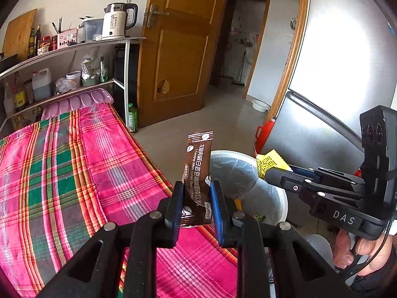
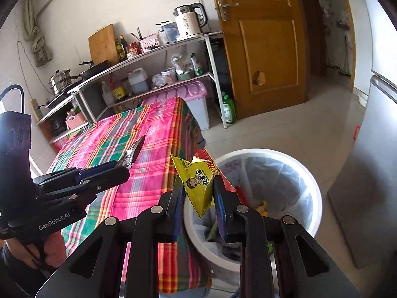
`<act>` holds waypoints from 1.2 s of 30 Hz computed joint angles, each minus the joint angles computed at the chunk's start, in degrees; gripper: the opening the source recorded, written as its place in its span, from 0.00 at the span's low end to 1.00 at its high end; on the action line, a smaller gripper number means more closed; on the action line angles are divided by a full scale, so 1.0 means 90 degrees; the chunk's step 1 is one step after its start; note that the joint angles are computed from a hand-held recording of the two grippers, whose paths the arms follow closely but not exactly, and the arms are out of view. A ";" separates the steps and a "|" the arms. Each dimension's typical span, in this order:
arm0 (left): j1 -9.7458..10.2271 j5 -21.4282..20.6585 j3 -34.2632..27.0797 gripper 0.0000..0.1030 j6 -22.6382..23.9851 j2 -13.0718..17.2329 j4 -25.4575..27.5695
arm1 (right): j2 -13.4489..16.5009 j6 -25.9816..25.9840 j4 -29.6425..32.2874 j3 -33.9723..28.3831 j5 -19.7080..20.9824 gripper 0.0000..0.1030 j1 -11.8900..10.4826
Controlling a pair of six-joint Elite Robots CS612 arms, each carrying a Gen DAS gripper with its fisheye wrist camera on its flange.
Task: Collect trash
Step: 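Carry the yellow packet and brown stick over the white bin, then open both tools to drop the packet and stick into the bin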
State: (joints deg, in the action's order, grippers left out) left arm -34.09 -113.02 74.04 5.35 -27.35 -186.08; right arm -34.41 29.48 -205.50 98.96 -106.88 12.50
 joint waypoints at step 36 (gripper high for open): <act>-0.0345 0.0057 -0.0846 0.23 0.0269 0.0522 0.1432 | 0.0231 0.0731 0.0463 0.0181 0.0315 0.24 -0.0431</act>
State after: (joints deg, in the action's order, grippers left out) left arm -37.20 -112.50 66.43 7.77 -22.66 -173.19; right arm -32.33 36.06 -201.34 100.59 -104.05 8.62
